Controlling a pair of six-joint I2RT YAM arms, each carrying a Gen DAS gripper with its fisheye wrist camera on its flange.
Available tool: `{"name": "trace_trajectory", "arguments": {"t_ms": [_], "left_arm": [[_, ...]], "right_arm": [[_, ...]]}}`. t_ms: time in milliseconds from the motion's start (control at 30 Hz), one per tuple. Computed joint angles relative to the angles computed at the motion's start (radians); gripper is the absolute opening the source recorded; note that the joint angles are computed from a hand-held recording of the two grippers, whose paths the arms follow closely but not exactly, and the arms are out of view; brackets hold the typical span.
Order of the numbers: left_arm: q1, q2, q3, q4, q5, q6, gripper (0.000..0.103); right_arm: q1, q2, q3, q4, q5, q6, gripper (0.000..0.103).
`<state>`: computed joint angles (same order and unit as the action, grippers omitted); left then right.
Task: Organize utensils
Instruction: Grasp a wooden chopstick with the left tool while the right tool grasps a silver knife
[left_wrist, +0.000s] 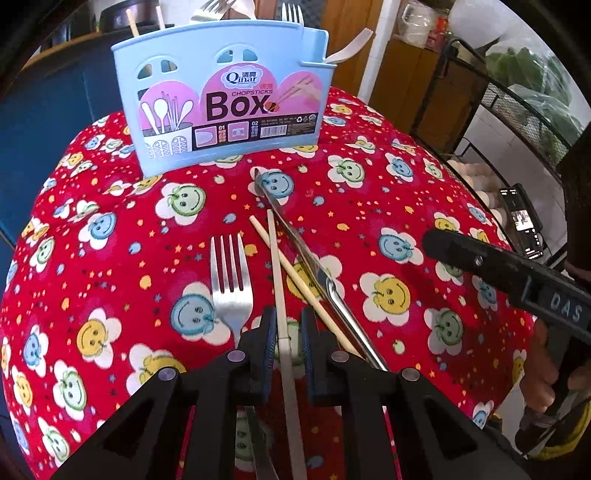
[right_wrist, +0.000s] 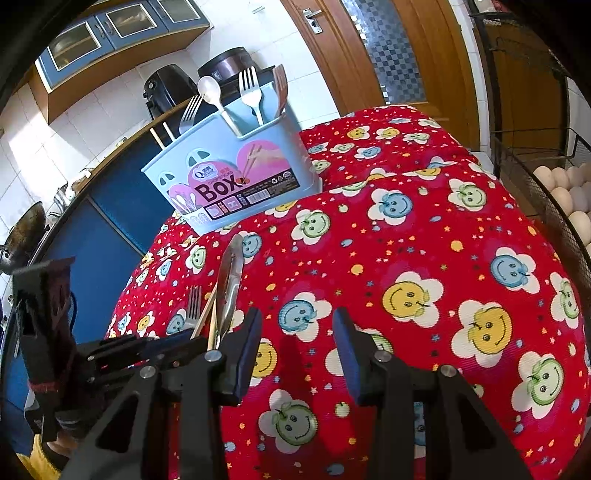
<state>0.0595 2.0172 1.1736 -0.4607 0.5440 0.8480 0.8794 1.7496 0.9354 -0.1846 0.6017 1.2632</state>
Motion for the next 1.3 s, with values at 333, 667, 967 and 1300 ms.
{"name": "trace_trajectory", "arguments": {"t_ms": [333, 667, 967, 1300], "left_arm": [[0.028, 0.054, 0.086, -0.063, 0.070, -0.063, 0.004], [0.121, 0.090, 0.197, -0.118, 0.183, -0.142, 0.004], [0.158, 0.156, 0.289, -0.125, 0.182, -0.195, 0.004], [0.169, 0.200, 0.328, -0.134, 0.188, -0.195, 0.004]], "right_arm": [[-0.007, 0.033, 0.045, -0.001, -0.029, -0.044, 0.043], [-0.044, 0.124, 0.170, -0.006, -0.111, -0.137, 0.043], [-0.116, 0.217, 0.257, 0.017, -0.234, -0.183, 0.043], [-0.155, 0.304, 0.352, 0.011, -0.306, -0.241, 0.024]]}}
